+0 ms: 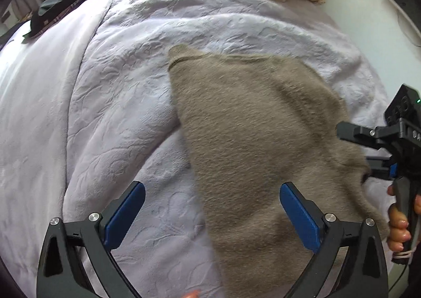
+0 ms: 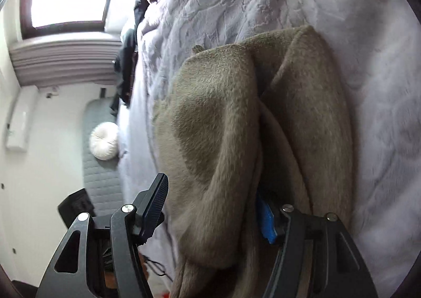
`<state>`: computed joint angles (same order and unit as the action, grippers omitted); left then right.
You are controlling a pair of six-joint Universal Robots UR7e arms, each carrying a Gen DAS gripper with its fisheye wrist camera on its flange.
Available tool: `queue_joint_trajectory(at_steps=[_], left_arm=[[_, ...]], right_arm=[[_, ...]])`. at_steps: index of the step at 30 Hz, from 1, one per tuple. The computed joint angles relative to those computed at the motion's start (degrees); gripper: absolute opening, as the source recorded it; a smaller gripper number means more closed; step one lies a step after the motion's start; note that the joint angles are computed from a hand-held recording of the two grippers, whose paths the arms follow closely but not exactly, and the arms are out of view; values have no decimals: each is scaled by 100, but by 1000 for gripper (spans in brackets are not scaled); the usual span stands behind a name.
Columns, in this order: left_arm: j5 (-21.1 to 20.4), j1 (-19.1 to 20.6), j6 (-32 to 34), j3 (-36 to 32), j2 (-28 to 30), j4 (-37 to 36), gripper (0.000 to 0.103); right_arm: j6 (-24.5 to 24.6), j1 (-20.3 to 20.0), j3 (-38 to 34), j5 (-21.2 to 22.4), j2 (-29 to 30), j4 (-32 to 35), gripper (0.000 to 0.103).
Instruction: Fold small clothes
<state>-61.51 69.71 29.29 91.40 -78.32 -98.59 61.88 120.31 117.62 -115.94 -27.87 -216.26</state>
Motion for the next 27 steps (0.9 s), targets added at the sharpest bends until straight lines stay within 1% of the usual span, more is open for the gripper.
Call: queue_joint_trajectory(at_steps=[1,3,4,5,6,7,9,11,14,16,19,21,22,24,25,27], left_arm=[[103,8,-57,-6,40,2,102],[196,92,-288,-148,218,209,102],[206,166,-533,-280,340,416,102],[147,225,-718,-400,428,573,102],[89,265,-831,-479,481,656,102],[82,264,-830,-443,454,532,102],[135,180,-568,-192,279,47,102],[45,75,-205,49,86,-365,102],[-134,-67,185,350,-132,-749,102],[-137,-125,265,499,-171,-810,102],[-107,-135,195,665,-146,-744,102],[-24,-100,278,809,-138,-782,103],[-46,-88,264,889,-126,-818,103],[-121,-39,252,868,-120,-796,103],[-118,-38,230,832,-113,-745,103],[-87,-53,243,761,-108,-675,103]], right_arm=[[9,-12,-22,-37,-33,126,67],[61,-6,-99,-170,-150,557,58],[101,25,-131,-283,-233,887,37],[113,48,-285,-424,-341,1457,23],[71,105,-394,-582,-426,1918,20],[-82,128,-537,-712,-472,2197,17],[-403,311,-764,-1057,-541,2556,16],[-657,482,-841,-1278,-556,2408,15],[-721,764,-806,-1762,-637,2415,15],[-419,834,-659,-2004,-701,2601,15],[304,779,-120,-2037,-775,2441,15],[678,693,104,-1969,-788,2448,15],[955,628,222,-1927,-776,2554,15],[1056,651,355,-1971,-728,2493,15],[1060,675,324,-2043,-719,2584,15],[1216,716,210,-2137,-806,3113,15]])
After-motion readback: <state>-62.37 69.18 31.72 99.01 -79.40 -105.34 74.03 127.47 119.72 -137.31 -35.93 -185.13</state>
